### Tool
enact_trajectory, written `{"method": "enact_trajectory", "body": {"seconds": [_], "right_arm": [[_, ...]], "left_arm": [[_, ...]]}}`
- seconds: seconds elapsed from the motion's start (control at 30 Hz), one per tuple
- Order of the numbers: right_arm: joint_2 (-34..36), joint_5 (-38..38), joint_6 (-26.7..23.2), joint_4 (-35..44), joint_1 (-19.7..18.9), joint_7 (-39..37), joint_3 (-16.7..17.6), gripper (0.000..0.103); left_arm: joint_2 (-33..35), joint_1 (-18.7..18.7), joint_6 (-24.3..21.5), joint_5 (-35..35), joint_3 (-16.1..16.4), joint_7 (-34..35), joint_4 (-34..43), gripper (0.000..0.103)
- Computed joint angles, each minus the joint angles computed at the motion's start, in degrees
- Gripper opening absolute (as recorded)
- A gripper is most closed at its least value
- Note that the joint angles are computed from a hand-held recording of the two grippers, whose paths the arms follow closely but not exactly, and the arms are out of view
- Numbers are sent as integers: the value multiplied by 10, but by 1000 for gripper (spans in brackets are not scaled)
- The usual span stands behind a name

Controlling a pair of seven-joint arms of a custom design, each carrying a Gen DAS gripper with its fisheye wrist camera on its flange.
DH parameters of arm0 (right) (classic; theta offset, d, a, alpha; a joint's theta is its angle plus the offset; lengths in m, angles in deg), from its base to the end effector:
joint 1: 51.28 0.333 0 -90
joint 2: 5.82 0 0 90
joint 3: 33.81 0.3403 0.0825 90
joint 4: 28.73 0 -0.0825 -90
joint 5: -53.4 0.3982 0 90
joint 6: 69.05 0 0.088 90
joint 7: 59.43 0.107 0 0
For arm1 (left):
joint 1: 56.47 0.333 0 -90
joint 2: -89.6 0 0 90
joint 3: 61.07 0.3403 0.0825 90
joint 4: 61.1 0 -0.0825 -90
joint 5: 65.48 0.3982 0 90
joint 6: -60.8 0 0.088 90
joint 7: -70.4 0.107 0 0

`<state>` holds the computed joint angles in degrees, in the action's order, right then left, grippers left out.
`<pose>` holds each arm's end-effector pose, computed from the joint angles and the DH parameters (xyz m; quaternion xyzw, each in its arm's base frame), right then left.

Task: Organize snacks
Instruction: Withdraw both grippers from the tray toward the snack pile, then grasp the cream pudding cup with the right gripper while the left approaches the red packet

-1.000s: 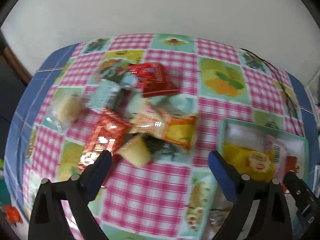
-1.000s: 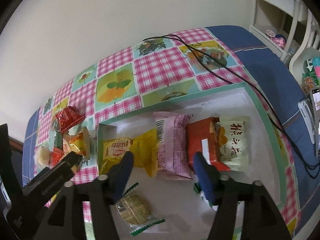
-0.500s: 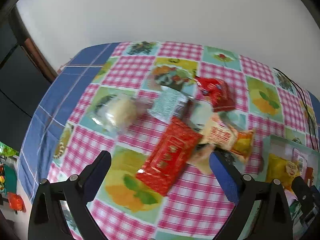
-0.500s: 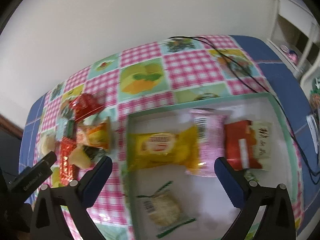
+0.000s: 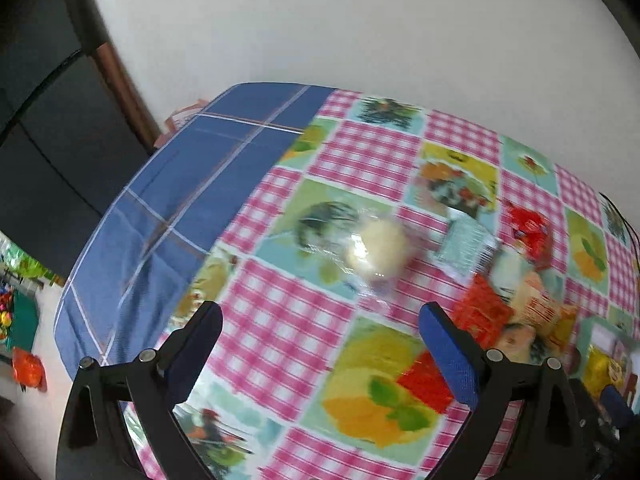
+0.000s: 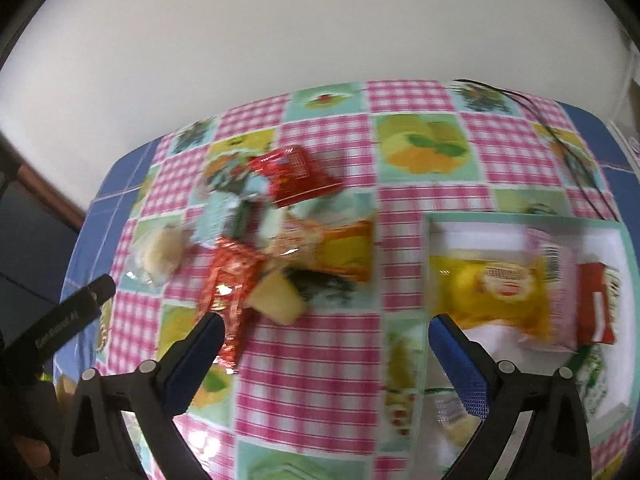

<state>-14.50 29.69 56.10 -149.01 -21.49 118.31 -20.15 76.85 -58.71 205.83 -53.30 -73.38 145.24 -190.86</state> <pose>0.4008 0.3670 0.5296 -0.4673 0.8544 -0.1462 0.1739 0.5074 -0.1403 0.5195 -0.6336 0.7295 -0.1526 0.2079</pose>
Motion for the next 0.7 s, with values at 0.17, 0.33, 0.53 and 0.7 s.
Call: {"method": "enact_trajectory", "body": {"seconds": [0.17,0.33,0.53,0.7], "right_arm": [[41,-6,12,31,6,-16,-1,103],[61,-4,43,35,9,-17,-9,103],[67,-22,47,29,9,21,-15,103],[71,-41,49,27,6,49,-18,99]], "left_arm": [[16,14,-2,1,12,-4,11,99],[33,13,-4,-8,18,7,20,99],[54,-4,-3,-37,19,31,28,99],[63,-23,-2,-69,17,60,32,99]]}}
